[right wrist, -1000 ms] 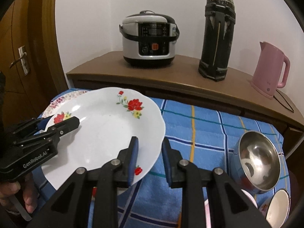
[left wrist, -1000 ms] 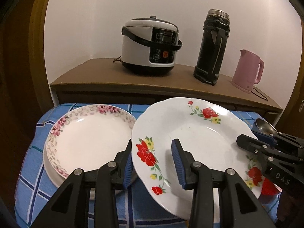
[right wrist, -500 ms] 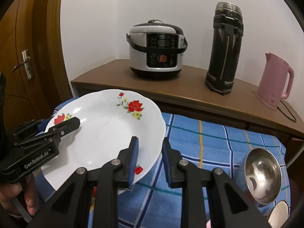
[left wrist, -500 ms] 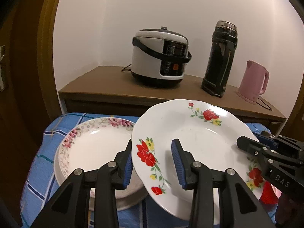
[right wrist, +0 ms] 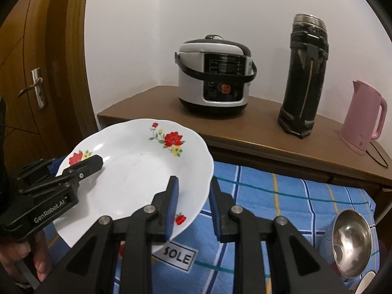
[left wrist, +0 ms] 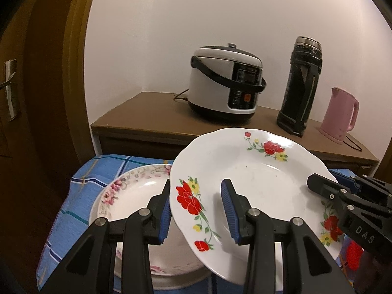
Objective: Organize plates and bowls
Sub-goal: 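Lift the red-flower plate with both grippers toward the stacked bowl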
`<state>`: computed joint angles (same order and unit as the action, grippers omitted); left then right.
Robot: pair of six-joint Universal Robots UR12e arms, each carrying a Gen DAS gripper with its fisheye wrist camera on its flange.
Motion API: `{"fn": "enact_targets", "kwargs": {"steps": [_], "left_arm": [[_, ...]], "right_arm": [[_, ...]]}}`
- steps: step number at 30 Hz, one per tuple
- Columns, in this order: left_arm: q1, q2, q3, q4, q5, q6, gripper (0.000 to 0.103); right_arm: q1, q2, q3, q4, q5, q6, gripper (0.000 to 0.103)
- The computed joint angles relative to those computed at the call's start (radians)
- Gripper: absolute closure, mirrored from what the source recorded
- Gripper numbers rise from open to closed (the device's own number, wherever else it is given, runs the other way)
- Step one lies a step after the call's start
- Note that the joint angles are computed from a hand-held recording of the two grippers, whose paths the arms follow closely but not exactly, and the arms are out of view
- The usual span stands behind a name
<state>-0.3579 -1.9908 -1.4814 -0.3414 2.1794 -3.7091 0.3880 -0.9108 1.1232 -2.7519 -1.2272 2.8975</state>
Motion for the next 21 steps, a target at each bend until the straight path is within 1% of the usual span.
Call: {"fn": "enact_targets", "kwargs": {"steps": [7,21], "left_arm": [[0.011,0.014,-0.021,0.008,0.026,-0.015,0.062],[0.020,0.022,-0.046,0.032,0.086,-0.051,0.062]], "right_arm": [[0.013,0.015,-0.024,-0.028,0.010,-0.002,0.078],[0.033,0.040,-0.055,-0.030,0.019,-0.011,0.078]]}}
